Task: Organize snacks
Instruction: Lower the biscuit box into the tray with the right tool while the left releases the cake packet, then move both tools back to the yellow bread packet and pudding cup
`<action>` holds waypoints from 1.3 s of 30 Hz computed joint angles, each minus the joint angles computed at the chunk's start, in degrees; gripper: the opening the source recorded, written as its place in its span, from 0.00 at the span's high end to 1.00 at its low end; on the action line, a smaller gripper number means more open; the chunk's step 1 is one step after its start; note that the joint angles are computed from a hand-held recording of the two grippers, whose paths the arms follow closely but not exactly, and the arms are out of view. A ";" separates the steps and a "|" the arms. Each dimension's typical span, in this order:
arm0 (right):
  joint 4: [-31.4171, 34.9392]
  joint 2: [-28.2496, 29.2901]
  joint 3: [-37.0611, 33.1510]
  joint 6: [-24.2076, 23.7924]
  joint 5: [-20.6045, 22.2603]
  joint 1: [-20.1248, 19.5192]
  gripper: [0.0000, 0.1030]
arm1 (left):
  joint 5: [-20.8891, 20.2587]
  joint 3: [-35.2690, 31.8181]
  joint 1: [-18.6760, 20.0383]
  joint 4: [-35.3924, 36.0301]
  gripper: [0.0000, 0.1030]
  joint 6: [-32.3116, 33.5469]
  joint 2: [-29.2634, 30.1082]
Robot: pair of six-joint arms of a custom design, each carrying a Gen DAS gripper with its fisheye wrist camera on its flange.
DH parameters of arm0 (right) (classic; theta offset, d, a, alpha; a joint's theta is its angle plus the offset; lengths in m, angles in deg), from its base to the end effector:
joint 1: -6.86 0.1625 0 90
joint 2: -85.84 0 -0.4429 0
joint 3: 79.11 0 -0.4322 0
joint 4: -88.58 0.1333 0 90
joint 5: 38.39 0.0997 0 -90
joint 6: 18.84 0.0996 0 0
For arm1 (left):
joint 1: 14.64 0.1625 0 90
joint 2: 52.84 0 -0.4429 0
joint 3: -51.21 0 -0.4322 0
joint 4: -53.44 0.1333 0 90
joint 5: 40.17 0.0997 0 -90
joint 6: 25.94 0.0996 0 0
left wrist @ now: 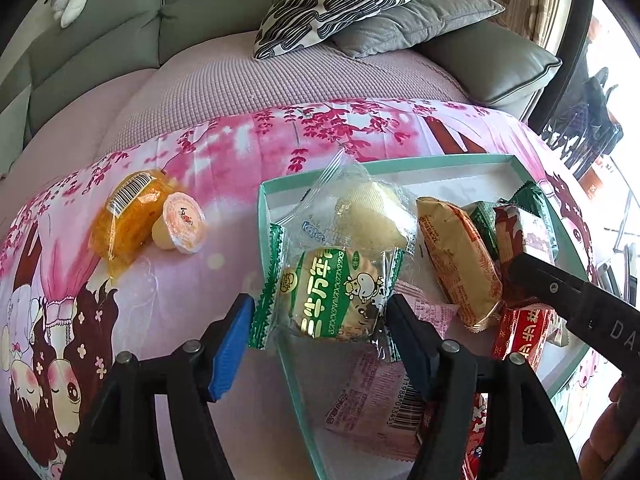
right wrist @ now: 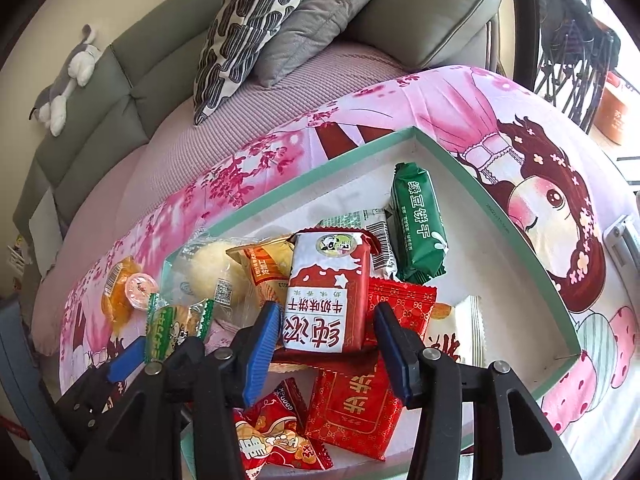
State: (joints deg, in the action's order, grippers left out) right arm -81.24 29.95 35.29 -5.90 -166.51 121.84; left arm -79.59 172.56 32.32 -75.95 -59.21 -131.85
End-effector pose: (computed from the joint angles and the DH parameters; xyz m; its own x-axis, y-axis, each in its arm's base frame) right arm 0.3166 -0.5095 0.1239 -0.8754 0.0635 0.4791 -0.2025 0.8519 -0.4830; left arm -0.1877 -0.5091 0.2379 -0.7393 -0.0138 -0.6733 0.3302 0.8640 -0.3802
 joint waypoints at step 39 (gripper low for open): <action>-5.45 2.03 0.12 -9.04 2.32 1.80 0.00 | 6.23 2.75 3.22 9.96 0.09 -23.36 -13.35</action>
